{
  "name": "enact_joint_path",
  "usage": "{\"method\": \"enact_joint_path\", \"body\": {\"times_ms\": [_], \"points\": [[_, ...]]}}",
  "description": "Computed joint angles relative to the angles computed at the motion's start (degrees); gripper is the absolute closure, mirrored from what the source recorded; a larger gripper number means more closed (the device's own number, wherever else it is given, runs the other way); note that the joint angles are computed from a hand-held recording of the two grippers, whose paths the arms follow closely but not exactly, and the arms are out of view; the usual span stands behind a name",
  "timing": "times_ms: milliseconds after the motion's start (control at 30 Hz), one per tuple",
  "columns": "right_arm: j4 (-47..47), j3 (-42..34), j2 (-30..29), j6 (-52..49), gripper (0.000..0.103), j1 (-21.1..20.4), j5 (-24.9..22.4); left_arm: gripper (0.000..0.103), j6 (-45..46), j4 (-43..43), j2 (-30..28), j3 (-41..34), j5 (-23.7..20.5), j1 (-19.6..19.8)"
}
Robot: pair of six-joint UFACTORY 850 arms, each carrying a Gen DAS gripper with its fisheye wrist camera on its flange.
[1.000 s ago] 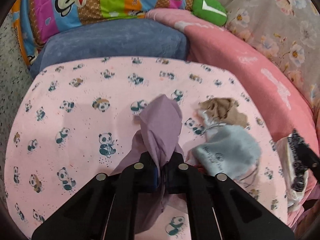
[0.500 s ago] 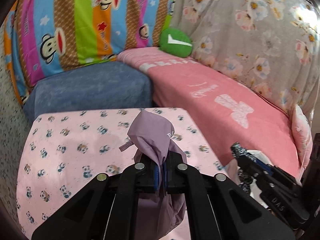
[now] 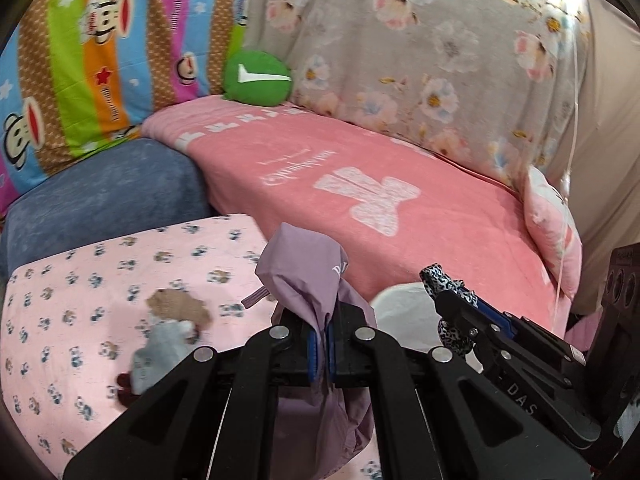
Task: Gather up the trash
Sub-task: 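Carry the purple cloth and the scarf over the white bin with both grippers, then open both grippers over the bin to drop the cloth and scarf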
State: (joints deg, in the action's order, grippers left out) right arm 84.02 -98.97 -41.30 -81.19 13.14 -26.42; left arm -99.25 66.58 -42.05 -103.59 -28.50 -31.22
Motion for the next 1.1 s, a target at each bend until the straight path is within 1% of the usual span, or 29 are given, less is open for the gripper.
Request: {"method": "enact_joint_path", "body": {"times_ms": [133, 333, 467, 567, 600, 633, 667, 700, 733, 767, 800, 867, 933, 967, 1033, 1100], "points": [[-1.3, -0.8, -0.7, 2.1, 0.089, -2.3, 0.9, 0.1, 8.9, -7.2, -5.1, -7.8, 1.0, -0.8], [-4.1, -2.1, -2.0, 5.4, 0.089, -5.2, 1.6, 0.099, 25.1, -21.2, -13.6, -21.2, 0.9, -1.7], [-5.9, -3.1, -3.1, 8.1, 0.088, -6.9, 1.9, 0.097, 34.0, -29.2, -19.6, -30.9, -0.8, -2.0], [-5.9, -3.2, -3.5, 8.4, 0.088, -7.6, 1.9, 0.097, 40.9, -35.1, -23.9, -38.2, -2.9, -2.0], [-6.0, -3.4, -3.7, 8.6, 0.088, -7.9, 2.0, 0.095, 42.4, -36.5, -25.0, -40.2, -3.6, -2.0], [-6.4, -3.7, -4.0, 9.0, 0.088, -8.1, 2.0, 0.091, 44.0, -37.9, -26.9, -43.6, -5.2, -2.0], [-6.4, -3.8, -4.1, 9.1, 0.088, -8.2, 2.0, 0.078, 44.0, -37.8, -28.5, -46.5, -6.9, -2.0], [-6.6, -4.0, -4.3, 9.2, 0.088, -8.3, 2.0, 0.061, 43.4, -36.8, -30.2, -49.5, -8.7, -2.2], [-6.8, -4.3, -4.5, 9.5, 0.088, -8.4, 2.0, 0.053, 41.9, -35.1, -30.7, -50.2, -9.1, -2.4], [-6.7, -4.1, -4.4, 9.4, 0.088, -8.4, 2.0, 0.045, 39.2, -32.3, -29.8, -48.5, -8.8, -2.6], [-6.9, -4.4, -4.6, 9.6, 0.088, -8.5, 2.0, 0.044, 37.3, -30.2, -28.9, -46.9, -8.4, -2.7], [-7.1, -4.6, -4.8, 9.8, 0.088, -8.5, 2.0, 0.044, 37.7, -30.3, -29.1, -47.3, -9.0, -2.6], [-7.4, -4.8, -4.9, 10.2, 0.087, -8.5, 2.2, 0.044, 36.2, -29.2, -27.8, -45.0, -8.6, -2.6], [-7.6, -5.0, -5.2, 10.4, 0.086, -8.4, 2.2, 0.044, 36.0, -28.7, -27.9, -45.1, -8.9, -2.5], [-8.0, -4.9, -5.1, 10.8, 0.084, -8.1, 2.7, 0.044, 34.6, -27.4, -26.9, -43.2, -8.5, -2.5], [-8.8, -5.3, -5.4, 11.7, 0.083, -8.0, 2.7, 0.044, 32.6, -25.8, -25.4, -40.5, -7.8, -2.5]]}}
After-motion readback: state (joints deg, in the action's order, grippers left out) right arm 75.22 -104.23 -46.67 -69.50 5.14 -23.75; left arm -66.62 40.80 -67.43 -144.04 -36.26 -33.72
